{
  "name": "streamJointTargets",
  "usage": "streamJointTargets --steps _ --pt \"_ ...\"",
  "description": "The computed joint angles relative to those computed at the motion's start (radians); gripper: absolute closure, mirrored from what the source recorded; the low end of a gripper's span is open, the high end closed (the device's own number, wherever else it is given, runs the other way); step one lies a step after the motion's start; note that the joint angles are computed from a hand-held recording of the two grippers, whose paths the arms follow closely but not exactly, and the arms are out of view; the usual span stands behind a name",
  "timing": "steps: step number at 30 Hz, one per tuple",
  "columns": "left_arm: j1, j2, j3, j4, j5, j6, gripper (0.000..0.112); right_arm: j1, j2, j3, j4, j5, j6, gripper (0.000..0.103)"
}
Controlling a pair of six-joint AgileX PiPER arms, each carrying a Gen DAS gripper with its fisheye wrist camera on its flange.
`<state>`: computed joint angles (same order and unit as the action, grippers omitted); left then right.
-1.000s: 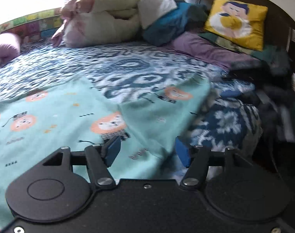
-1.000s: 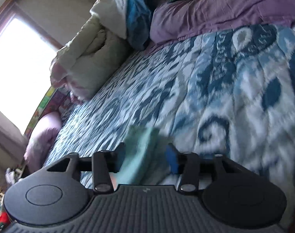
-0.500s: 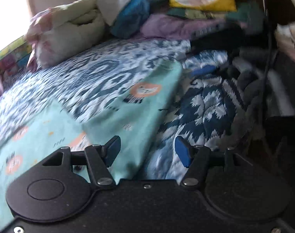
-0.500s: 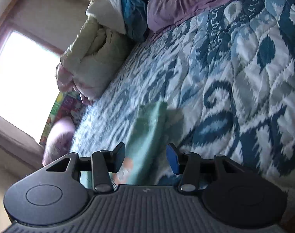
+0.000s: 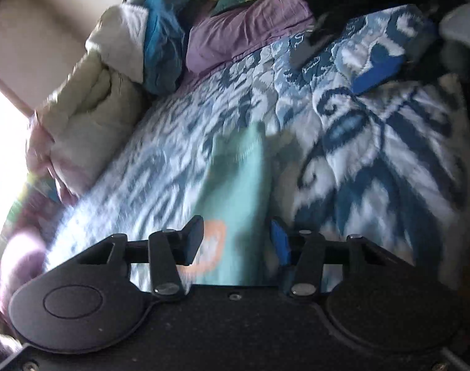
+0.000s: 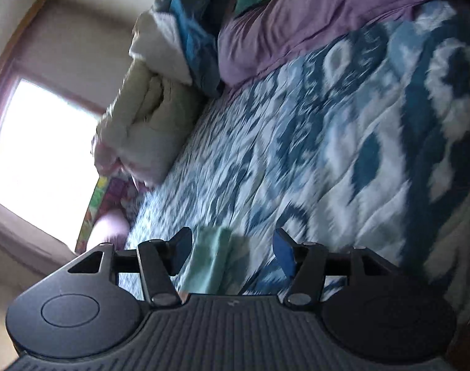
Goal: Fold clothes
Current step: 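Grasp the sleeve cuff with the left gripper, then lift the sleeve with the left gripper and fold it across the body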
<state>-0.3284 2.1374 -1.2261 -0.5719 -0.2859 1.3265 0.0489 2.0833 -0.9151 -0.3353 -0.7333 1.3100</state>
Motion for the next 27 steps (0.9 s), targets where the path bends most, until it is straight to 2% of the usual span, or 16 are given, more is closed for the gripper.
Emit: streamJointTargets --steps 3,6,7,8,12,14,15,17,20,24,27 --pt "-0.040 0.071 -0.091 -0.152 -0.041 0.182 0.070 -0.027 0.008 0.017 0.019 -0.004 0.008 0.043" --pt "-0.070 0.114 -0.156 -0.297 -0.062 0.367 0.094 -0.058 0.031 0.036 0.028 -0.058 0.046 0.044" --pt "-0.071 0.113 -0.167 -0.340 -0.057 0.406 0.107 -0.067 0.041 0.042 0.031 -0.084 0.062 0.044" --pt "-0.060 0.094 -0.166 -0.371 -0.027 0.408 0.107 -0.069 0.047 0.044 0.037 -0.097 0.070 0.044" --pt "0.076 -0.050 -0.156 -0.522 0.247 0.337 0.107 -0.039 0.043 0.024 0.077 -0.067 0.014 0.043" --pt "0.176 -0.117 -0.162 -0.550 0.398 0.259 0.107 -0.019 0.043 0.010 0.067 -0.081 -0.011 0.043" --pt "0.232 -0.153 -0.156 -0.609 0.484 0.262 0.107 -0.007 0.039 0.005 0.063 -0.085 -0.030 0.043" --pt "0.363 -0.190 -0.187 -0.631 0.667 0.160 0.107 0.023 0.028 -0.007 0.043 -0.088 -0.078 0.043" --pt "0.546 -0.202 -0.253 -0.715 0.922 0.078 0.107 0.079 0.020 -0.040 -0.011 -0.093 -0.131 0.040" --pt "0.690 -0.219 -0.298 -0.728 1.047 -0.013 0.108 0.164 0.026 -0.114 -0.110 -0.085 -0.159 0.037" --pt "0.785 -0.233 -0.300 -0.743 1.113 -0.051 0.108 0.256 0.024 -0.192 -0.169 -0.004 -0.248 0.037"
